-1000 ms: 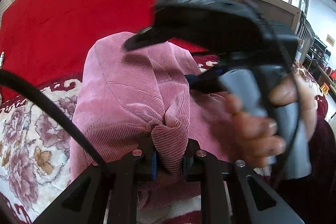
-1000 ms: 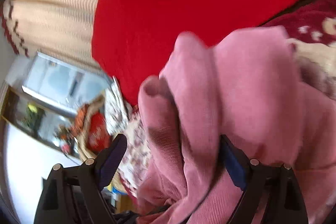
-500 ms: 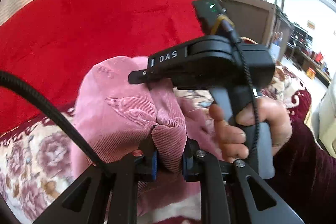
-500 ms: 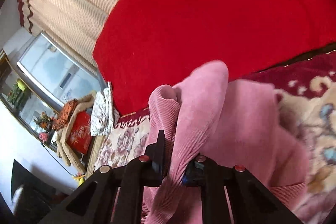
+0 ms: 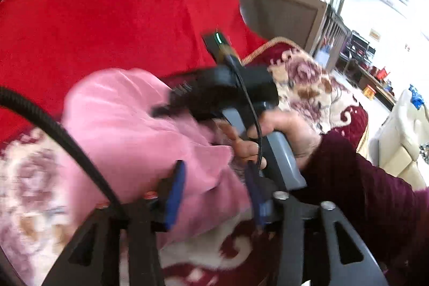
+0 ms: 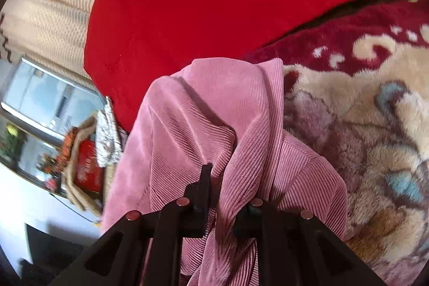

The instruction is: Fold large clothes

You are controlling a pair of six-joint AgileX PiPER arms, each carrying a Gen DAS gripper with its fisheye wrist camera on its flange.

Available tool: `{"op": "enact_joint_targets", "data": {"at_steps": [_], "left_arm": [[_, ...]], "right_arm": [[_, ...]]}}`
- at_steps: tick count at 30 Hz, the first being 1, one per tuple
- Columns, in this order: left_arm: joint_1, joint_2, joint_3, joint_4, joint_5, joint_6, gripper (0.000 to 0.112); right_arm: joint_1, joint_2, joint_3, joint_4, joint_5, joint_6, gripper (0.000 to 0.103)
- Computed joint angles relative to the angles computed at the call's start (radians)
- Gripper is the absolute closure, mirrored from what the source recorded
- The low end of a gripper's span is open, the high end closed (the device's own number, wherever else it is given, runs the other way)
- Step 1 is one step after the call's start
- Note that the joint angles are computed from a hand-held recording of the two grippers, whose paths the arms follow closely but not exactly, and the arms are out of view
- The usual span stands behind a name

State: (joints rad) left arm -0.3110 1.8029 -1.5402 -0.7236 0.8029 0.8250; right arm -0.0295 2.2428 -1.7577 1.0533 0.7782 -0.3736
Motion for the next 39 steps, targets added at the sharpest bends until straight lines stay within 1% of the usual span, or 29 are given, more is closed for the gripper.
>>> {"op": "enact_joint_targets", "data": {"at_steps": [1,3,4,6,9,11,12,14,15,16,18,20,21,22,23,24,25,26,27,28,29,30,32,33,34,35,37,38,39], "left_arm": [[0.039,-0.042,0.036,-0.012,-0.017,0.028,0.06],[0.108,-0.063,0.043,-0.027,-0.012,0.034,0.06],[0.148,-0.062,0.031,-0.019,-0.008,0.012,0.06],[0.2,-0.033,-0.016,0.038,-0.007,-0.111,0.06],[0.246,0.09,-0.139,0.073,0.036,-0.237,0.062],[0.228,0.168,-0.212,0.115,0.065,-0.266,0.062],[0.205,0.188,-0.203,0.124,0.051,-0.264,0.062],[0.187,0.177,-0.146,0.09,0.004,-0.218,0.071],[0.178,0.152,-0.107,0.075,-0.025,-0.176,0.081],[0.152,0.132,-0.076,0.1,-0.062,-0.161,0.087],[0.106,0.105,-0.047,0.218,-0.106,-0.204,0.091],[0.046,0.098,-0.025,0.368,-0.156,-0.281,0.094],[0.014,0.098,-0.009,0.468,-0.189,-0.328,0.101],[-0.021,0.089,0.019,0.568,-0.226,-0.379,0.112],[-0.052,0.073,0.057,0.668,-0.269,-0.437,0.112],[-0.073,0.064,0.088,0.744,-0.31,-0.478,0.112],[-0.082,0.061,0.104,0.781,-0.332,-0.497,0.112],[-0.077,0.071,0.097,0.777,-0.342,-0.494,0.112],[-0.066,0.075,0.09,0.734,-0.337,-0.483,0.112],[-0.041,0.085,0.068,0.65,-0.314,-0.459,0.112],[-0.021,0.092,0.066,0.55,-0.311,-0.396,0.112],[-0.006,0.095,0.072,0.482,-0.318,-0.343,0.112],[-0.004,0.08,0.119,0.444,-0.368,-0.287,0.112],[-0.007,0.077,0.133,0.447,-0.387,-0.286,0.112],[0.003,0.064,0.137,0.43,-0.378,-0.271,0.112],[0.011,0.064,0.135,0.398,-0.372,-0.253,0.112],[0.026,0.047,0.15,0.343,-0.364,-0.216,0.112],[0.037,0.043,0.156,0.298,-0.351,-0.176,0.112],[0.051,0.037,0.166,0.24,-0.335,-0.118,0.112]], "right_arm": [[-0.003,0.001,0.005,0.016,0.002,-0.006,0.089],[-0.008,0.003,0.018,0.042,0.003,-0.017,0.089],[-0.009,0.001,0.024,0.05,0.0,-0.023,0.089],[-0.009,-0.013,0.048,0.055,-0.012,-0.036,0.089],[-0.013,-0.027,0.07,0.053,-0.023,-0.048,0.089],[0.003,-0.031,0.073,0.051,-0.037,-0.039,0.089],[0.004,-0.034,0.075,0.05,-0.039,-0.038,0.089],[0.011,-0.046,0.089,0.039,-0.053,-0.037,0.089],[0.014,-0.054,0.094,0.022,-0.06,-0.027,0.089],[0.017,-0.059,0.096,0.01,-0.063,-0.018,0.089],[0.018,-0.079,0.11,-0.019,-0.069,0.006,0.089],[0.026,-0.106,0.126,-0.072,-0.092,0.035,0.089],[0.034,-0.121,0.133,-0.108,-0.107,0.054,0.089],[0.042,-0.137,0.142,-0.145,-0.117,0.077,0.089],[0.053,-0.16,0.155,-0.189,-0.129,0.112,0.089],[0.059,-0.176,0.166,-0.215,-0.135,0.133,0.086],[0.067,-0.204,0.185,-0.257,-0.142,0.171,0.086],[0.072,-0.228,0.204,-0.286,-0.15,0.198,0.084],[0.082,-0.262,0.229,-0.344,-0.165,0.258,0.083],[0.09,-0.31,0.282,-0.368,-0.199,0.278,0.083],[0.096,-0.352,0.332,-0.352,-0.235,0.258,0.083],[0.102,-0.394,0.382,-0.296,-0.271,0.198,0.083],[0.118,-0.451,0.432,-0.122,-0.277,0.011,0.083],[0.146,-0.467,0.437,-0.084,-0.277,-0.049,0.083],[0.173,-0.472,0.44,-0.086,-0.287,-0.069,0.083],[0.2,-0.471,0.431,-0.128,-0.29,-0.049,0.083],[0.268,-0.414,0.383,-0.311,-0.262,0.059,0.082],[0.29,-0.377,0.358,-0.411,-0.23,0.133,0.085],[0.32,-0.364,0.37,-0.501,-0.229,0.222,0.085]]}}
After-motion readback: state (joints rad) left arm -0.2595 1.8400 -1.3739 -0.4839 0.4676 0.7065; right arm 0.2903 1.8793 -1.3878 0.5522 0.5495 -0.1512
